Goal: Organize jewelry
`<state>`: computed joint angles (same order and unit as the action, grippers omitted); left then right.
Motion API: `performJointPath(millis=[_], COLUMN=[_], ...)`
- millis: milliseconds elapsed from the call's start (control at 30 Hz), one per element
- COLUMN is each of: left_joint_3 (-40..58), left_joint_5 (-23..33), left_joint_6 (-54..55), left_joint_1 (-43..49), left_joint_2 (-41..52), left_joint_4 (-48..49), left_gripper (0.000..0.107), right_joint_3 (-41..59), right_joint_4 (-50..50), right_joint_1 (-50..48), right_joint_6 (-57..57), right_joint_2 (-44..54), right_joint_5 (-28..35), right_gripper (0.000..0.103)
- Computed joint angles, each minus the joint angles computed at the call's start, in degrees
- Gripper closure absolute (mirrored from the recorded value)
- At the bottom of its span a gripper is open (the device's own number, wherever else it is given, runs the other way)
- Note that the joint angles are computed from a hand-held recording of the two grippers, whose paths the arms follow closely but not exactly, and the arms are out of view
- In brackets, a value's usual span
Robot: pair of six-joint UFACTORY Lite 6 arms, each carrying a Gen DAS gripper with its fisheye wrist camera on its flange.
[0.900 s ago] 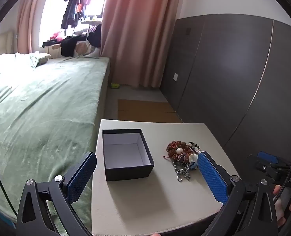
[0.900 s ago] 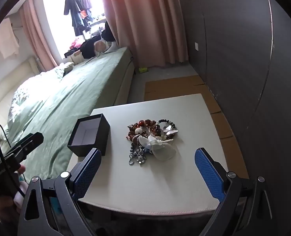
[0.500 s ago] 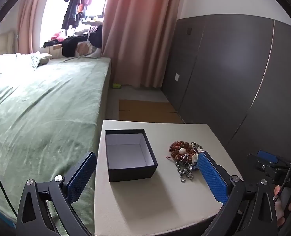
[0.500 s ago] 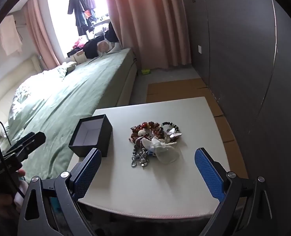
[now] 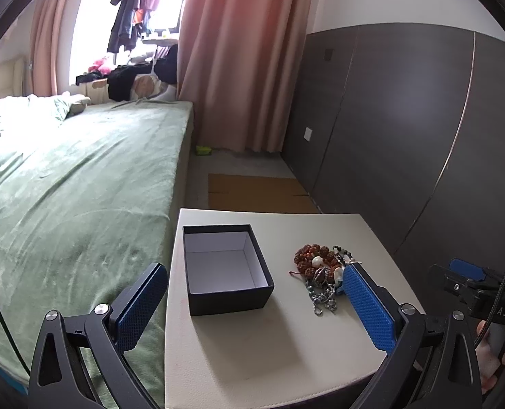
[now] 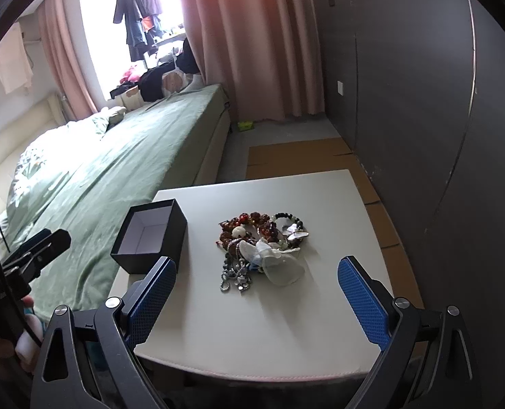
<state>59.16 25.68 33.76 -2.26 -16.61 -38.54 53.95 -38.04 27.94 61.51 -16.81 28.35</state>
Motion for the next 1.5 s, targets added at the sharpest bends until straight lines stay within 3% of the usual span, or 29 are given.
performJointPath(millis=[833, 1500], left_joint_3=[-0.6, -0.6], left_joint_5=[-1.9, -0.5], left_joint_6=[-5.1, -1.5], left_joint_1=[-1.2, 0.4], left_joint_2=[-0.4, -0.4], left_joint_4=[4.1, 0.8], left_gripper=[0.004, 0.004], right_joint_3=[0.2, 0.1], right_joint_4=[-3.1, -3.7], right_joint_1=[1.5, 2.0], right_joint_6=[2.6, 3.0], right_joint_2=[0.1, -0.2], right_joint_5=[2.1, 3.2], right_gripper=[0.007, 0.007])
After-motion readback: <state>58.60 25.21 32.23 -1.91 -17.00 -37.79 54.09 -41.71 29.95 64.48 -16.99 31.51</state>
